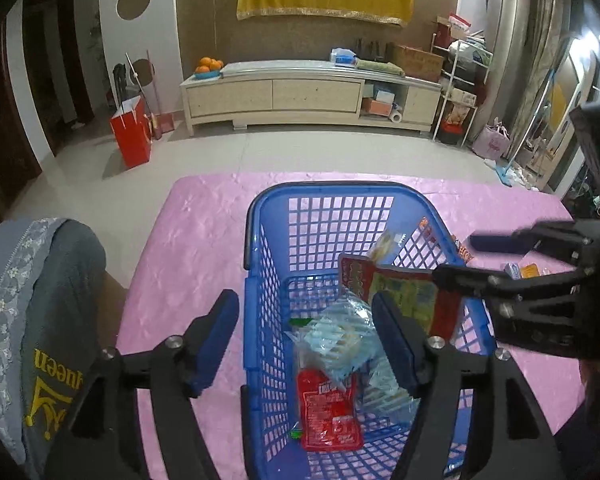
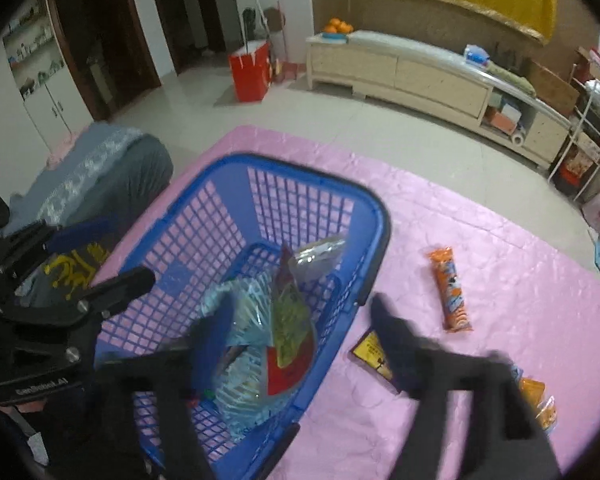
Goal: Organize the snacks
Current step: 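Open the left gripper over the basket while the right gripper drops the red-yellow pouch in, then move the left gripper to the purple chip bag and grasp it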
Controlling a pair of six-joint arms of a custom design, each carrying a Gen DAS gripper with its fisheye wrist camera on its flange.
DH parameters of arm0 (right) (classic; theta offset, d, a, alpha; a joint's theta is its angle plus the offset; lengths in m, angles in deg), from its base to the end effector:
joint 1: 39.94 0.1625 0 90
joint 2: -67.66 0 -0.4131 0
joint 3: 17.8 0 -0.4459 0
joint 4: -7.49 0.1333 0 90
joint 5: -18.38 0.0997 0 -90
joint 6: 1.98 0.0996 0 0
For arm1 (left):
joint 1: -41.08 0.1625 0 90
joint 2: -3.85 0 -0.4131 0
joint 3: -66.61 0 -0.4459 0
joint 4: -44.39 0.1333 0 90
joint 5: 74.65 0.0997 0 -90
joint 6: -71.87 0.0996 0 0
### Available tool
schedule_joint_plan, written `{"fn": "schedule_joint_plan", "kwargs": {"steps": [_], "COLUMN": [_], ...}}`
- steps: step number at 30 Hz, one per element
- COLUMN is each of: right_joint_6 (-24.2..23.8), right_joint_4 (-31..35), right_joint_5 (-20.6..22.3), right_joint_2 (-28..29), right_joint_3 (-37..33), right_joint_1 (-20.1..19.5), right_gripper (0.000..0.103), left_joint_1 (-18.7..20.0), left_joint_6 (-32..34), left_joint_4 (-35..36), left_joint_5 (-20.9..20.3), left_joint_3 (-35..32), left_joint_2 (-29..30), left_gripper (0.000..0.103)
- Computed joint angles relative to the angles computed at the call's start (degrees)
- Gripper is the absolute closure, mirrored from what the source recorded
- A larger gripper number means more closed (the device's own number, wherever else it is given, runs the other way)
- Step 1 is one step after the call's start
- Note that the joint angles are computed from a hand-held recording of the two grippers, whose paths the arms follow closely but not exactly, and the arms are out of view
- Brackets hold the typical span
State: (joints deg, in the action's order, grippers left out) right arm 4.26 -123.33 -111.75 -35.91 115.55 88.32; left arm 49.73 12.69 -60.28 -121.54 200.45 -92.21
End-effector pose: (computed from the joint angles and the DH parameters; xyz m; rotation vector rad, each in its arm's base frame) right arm 0.3035 -0.2733 0.2870 0.6058 -2.4317 0.5704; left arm -0.3375 -0.2550 0.1941 0.6578 2.3397 -0.7335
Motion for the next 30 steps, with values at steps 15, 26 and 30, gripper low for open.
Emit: {"fn": "schedule_joint_plan", "kwargs": {"steps": [15, 26, 30], "right_joint_6": [6.99, 13.11, 12.34], "right_joint_4": [14.40, 27.59, 29.51], "right_joint_5": [-4.32, -6.10, -7.05], "right_joint_2": [-9.51, -21.04, -25.89], "right_joint_3": [-1.48, -1.03, -0.47], "right_joint_1": [7.23, 7.09, 7.22], "right_gripper": [0.015, 0.015, 0.015], "left_joint_1": [-9.32, -13.02, -13.78], "left_joint_6": [-6.92, -4.65, -3.18], "left_joint_4": [6.59, 3.36, 1.36], "left_joint_5": [-1.41, -4.65, -5.86], "left_joint_3": [-3.04, -5.98, -7.11], "left_joint_2": [0.54, 7.23, 10.75], "left_gripper": [0.021, 0.021, 0.021]}}
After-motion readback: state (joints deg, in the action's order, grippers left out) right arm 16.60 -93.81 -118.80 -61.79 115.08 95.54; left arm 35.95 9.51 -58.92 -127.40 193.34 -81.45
